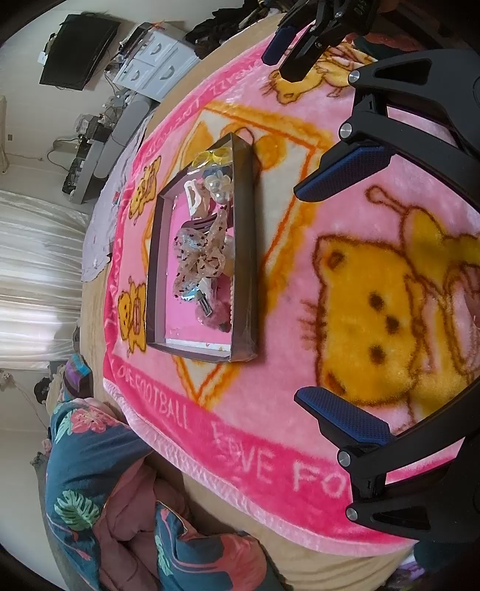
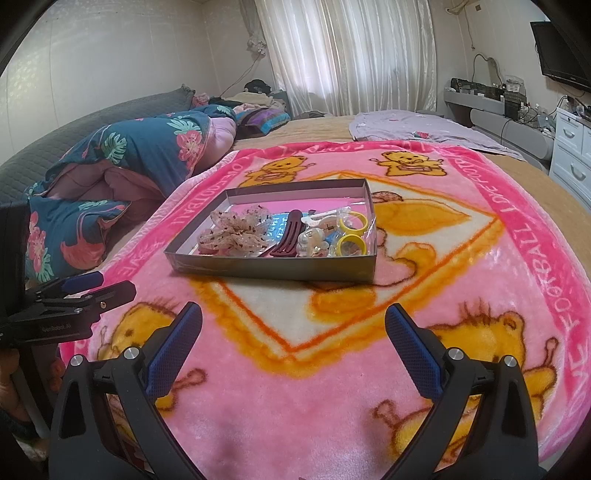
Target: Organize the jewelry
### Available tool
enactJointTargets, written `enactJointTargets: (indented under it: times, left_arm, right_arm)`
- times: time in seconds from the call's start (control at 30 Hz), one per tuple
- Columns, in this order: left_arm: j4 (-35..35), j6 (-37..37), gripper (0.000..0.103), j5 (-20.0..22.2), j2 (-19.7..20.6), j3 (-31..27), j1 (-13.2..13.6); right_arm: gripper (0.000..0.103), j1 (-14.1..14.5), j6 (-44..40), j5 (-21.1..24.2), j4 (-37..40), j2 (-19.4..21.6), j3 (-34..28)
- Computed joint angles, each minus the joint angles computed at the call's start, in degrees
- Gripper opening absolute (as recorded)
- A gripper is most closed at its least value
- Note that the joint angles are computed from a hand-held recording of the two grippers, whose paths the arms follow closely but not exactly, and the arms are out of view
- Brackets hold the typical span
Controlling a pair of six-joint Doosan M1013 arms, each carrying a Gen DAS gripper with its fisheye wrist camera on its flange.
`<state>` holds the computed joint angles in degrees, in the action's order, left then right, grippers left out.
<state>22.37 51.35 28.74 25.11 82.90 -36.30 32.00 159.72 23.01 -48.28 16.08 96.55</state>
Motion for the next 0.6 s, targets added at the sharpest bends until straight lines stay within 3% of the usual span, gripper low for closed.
enactJointTargets:
  times: [0.6]
  left_arm:
    - [-1.2, 1.6, 0.094, 1.1, 0.4, -0.4, -0.4]
  right_arm:
    - [0.099, 0.1, -1.0, 0.4, 0.8, 0.1, -0.2]
